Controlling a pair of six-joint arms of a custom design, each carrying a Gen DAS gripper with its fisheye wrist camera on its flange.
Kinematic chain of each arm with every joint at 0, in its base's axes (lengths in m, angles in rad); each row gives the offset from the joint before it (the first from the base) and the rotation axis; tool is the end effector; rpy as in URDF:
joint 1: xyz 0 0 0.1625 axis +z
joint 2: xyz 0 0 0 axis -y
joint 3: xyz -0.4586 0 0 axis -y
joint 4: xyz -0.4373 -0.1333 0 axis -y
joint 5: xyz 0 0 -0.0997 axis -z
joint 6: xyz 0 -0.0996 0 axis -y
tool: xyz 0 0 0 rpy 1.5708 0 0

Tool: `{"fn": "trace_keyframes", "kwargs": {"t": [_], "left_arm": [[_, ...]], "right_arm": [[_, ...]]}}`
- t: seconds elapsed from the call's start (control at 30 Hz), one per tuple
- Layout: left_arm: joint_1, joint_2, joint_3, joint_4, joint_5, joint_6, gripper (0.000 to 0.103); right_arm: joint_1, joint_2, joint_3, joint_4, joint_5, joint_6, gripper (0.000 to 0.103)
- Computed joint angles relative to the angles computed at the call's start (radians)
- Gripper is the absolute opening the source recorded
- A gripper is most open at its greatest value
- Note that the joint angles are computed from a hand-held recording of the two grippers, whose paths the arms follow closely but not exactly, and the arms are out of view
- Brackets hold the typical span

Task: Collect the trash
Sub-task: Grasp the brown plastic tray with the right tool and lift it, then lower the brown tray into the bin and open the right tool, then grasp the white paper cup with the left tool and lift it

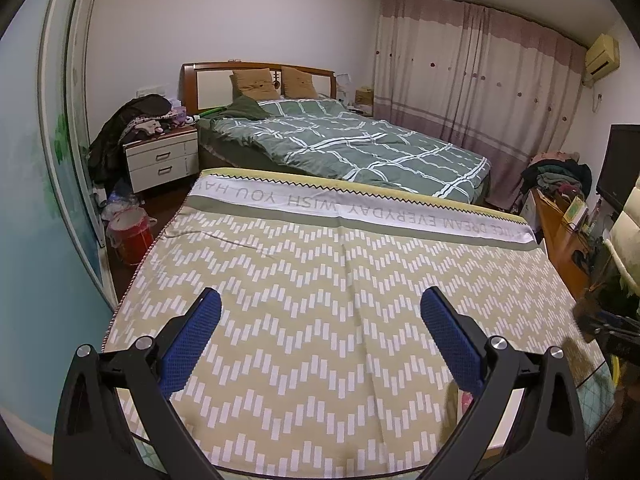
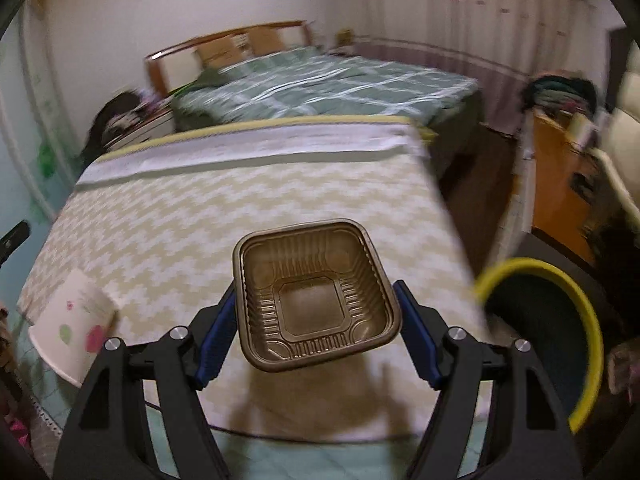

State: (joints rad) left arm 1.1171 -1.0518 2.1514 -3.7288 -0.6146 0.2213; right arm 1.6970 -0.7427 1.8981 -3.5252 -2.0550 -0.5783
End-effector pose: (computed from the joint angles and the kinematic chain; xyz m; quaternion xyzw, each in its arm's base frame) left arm -0.0371 -0.5659 0.2298 0.0346 0.8001 -0.4913 0.3425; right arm 0.1677 -0.6309 0.0825 0.2211 -0.8716 0.3185 0.2999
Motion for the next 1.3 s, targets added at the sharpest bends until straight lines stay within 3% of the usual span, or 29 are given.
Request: {"fn": "trace_keyframes", "kwargs": {"t": [0.23, 0.63, 0.77, 0.93, 1.1, 1.3], "left_arm": [[-0.007, 0.013, -0.004, -0.009, 0.005, 0.033, 0.098], [-0.015, 0.019, -0.002, 0.003, 0.001, 0.049, 0.098], [-0.021, 0.011, 0.003, 0.044, -0.01, 0.023, 0.098], [-0.052, -0.026, 0.028, 0.165, -0.071, -0.061, 0.098], [-0.097, -0.029, 0.018, 0.332, -0.078, -0.122, 0.098], [-0.123, 0.012, -0.04, 0.63, -0.01, -0.209, 0.098]], "right_arm": [[-0.058, -0.056, 0.048, -0.174, -0.104, 0.034, 0.071], [-0.108, -0.066, 0.045, -0.256, -0.178, 0.124, 0.072], [-0.117, -0.067, 0.052, -0.274, -0.176, 0.152, 0.084], [-0.105, -0.06, 0.054, -0.293, -0.182, 0.138, 0.084], [-0.106, -0.065, 0.06, -0.295, -0.17, 0.143, 0.084], [-0.11, -0.071, 0.064, -0.284, -0.16, 0.153, 0.084]]}}
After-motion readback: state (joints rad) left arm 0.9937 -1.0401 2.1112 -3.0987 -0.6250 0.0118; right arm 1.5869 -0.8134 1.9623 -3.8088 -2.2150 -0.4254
